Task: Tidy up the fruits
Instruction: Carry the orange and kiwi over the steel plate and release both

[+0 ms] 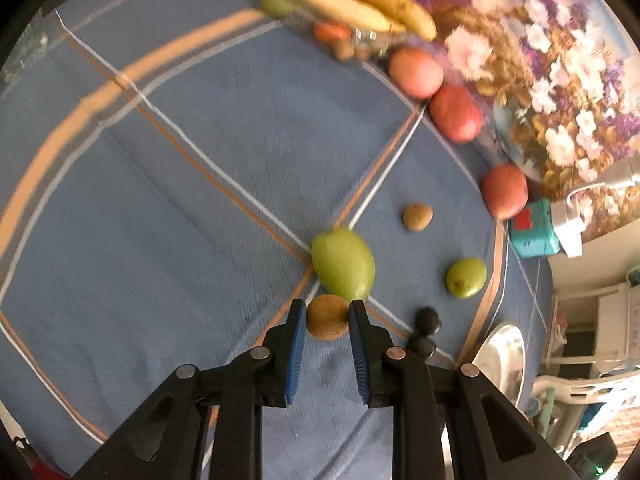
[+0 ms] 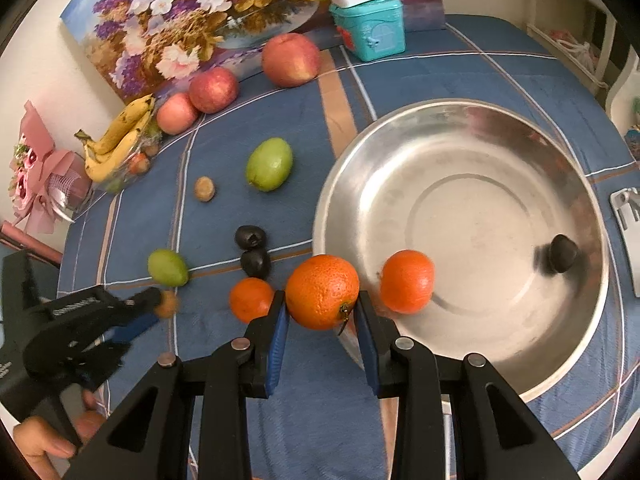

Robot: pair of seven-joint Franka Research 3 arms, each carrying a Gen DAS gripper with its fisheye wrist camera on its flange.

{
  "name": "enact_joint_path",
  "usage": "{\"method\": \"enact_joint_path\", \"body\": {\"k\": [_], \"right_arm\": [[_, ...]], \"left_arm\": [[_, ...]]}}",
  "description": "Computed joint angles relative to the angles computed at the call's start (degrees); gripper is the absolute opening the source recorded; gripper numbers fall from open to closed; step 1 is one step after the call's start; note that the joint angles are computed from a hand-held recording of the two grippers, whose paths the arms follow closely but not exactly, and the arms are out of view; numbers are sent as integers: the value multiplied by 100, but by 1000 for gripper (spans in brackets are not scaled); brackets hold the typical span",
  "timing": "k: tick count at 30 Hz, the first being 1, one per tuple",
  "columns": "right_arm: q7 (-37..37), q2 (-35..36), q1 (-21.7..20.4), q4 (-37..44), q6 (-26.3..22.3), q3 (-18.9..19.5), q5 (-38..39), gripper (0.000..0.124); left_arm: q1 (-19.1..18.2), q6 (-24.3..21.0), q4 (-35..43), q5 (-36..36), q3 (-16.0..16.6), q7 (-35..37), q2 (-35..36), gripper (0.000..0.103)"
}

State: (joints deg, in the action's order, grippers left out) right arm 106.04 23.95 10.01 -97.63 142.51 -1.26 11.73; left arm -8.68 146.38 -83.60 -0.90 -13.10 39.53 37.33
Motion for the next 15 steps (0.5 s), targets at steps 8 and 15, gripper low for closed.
{"method": "enact_joint_path", "body": {"k": [8,15], "right_arm": [[516,-35,71,-49,-171,-401,-688,34],[1241,-175,-59,-221,-253,-717,-1450,34]], "left_arm": [[-224,-78,347,311,0,222,100,23],[-570,-265,1088,507,-168,977,453,23]]}}
